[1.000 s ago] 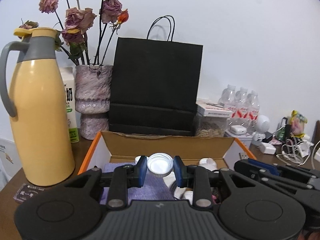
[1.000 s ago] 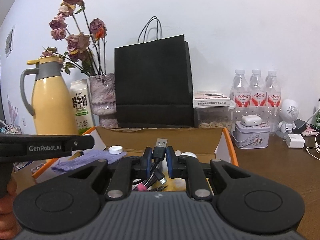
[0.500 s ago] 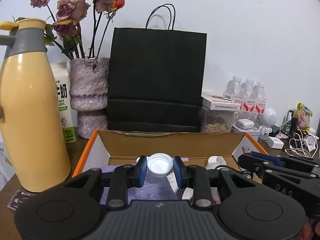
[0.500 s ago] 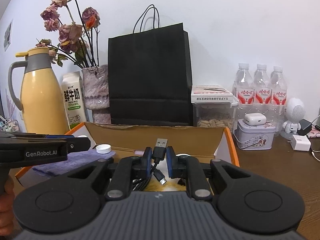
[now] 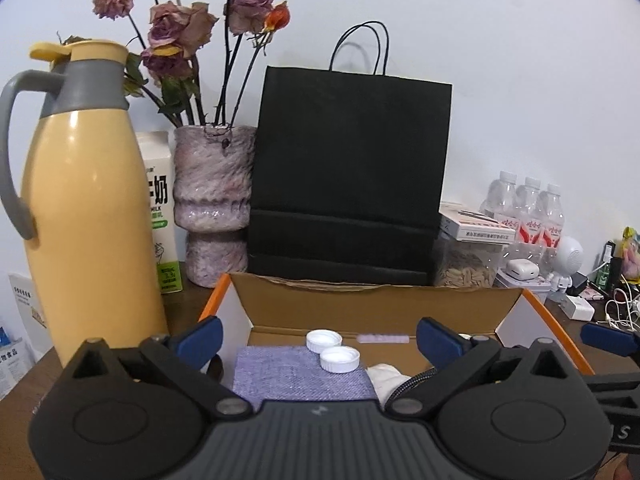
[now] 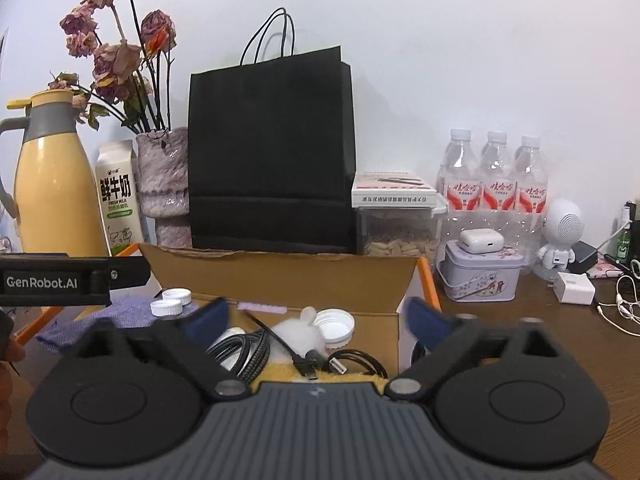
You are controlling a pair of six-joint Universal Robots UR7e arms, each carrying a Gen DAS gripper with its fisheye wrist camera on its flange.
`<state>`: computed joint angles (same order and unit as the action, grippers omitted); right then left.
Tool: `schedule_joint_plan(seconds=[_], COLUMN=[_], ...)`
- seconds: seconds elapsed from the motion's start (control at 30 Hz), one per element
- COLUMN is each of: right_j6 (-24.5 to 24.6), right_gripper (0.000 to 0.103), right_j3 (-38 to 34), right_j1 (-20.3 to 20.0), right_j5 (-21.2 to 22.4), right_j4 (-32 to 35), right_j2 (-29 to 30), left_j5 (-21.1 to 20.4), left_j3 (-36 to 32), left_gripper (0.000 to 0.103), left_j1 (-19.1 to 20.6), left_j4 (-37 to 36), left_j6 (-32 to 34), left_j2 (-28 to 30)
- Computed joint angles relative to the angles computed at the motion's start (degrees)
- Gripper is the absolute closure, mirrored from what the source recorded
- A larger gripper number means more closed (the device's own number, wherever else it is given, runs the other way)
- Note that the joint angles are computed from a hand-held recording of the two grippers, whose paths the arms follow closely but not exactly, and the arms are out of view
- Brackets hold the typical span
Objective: Organize objects
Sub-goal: 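Lower the lid into the box and open the left tool while the right tool releases the cable, then withdraw both tools from the box back toward the items on the table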
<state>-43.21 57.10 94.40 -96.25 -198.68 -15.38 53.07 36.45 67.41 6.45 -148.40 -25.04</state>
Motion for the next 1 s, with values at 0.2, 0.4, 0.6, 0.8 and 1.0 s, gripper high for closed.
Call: schedule_joint_plan(seconds=[0.2,0.4,0.6,0.8,1.0], right_j6=[-0.5,-1.6,-2.4,-4.7,-6.1], right_gripper=[0.000,0.000,0.000,0.000,0.000], right_j3=[0.0,0.6,2.2,6.1,12.0], right_j1=[0.1,0.3,0.4,0.5,0.5], right_j5=[-0.2,-0.4,0.1,0.6,-0.6], right_j4=[1.2,0.9,-0.5,-3.8,-8.1], right_j2=[0.0,-0.1,-0.5,-1.8,-3.9], left_j5=[-0.4,0.0,0.7,0.4,-0.2], left_j3=[-1.3,-0.5,1.1,9.7,17.9], left_gripper=[0.000,0.000,0.000,0.000,0.000], left_j1=[0.1,0.1,0.1,-0.4,-0.9], left_j4=[1.3,0.9,1.0,-4.8,-8.0], left_j6=[-0.2,-0.7,-1.6,0.7,0.1], left_j2=[0.8,0.4,-0.4,-4.3,-8.4])
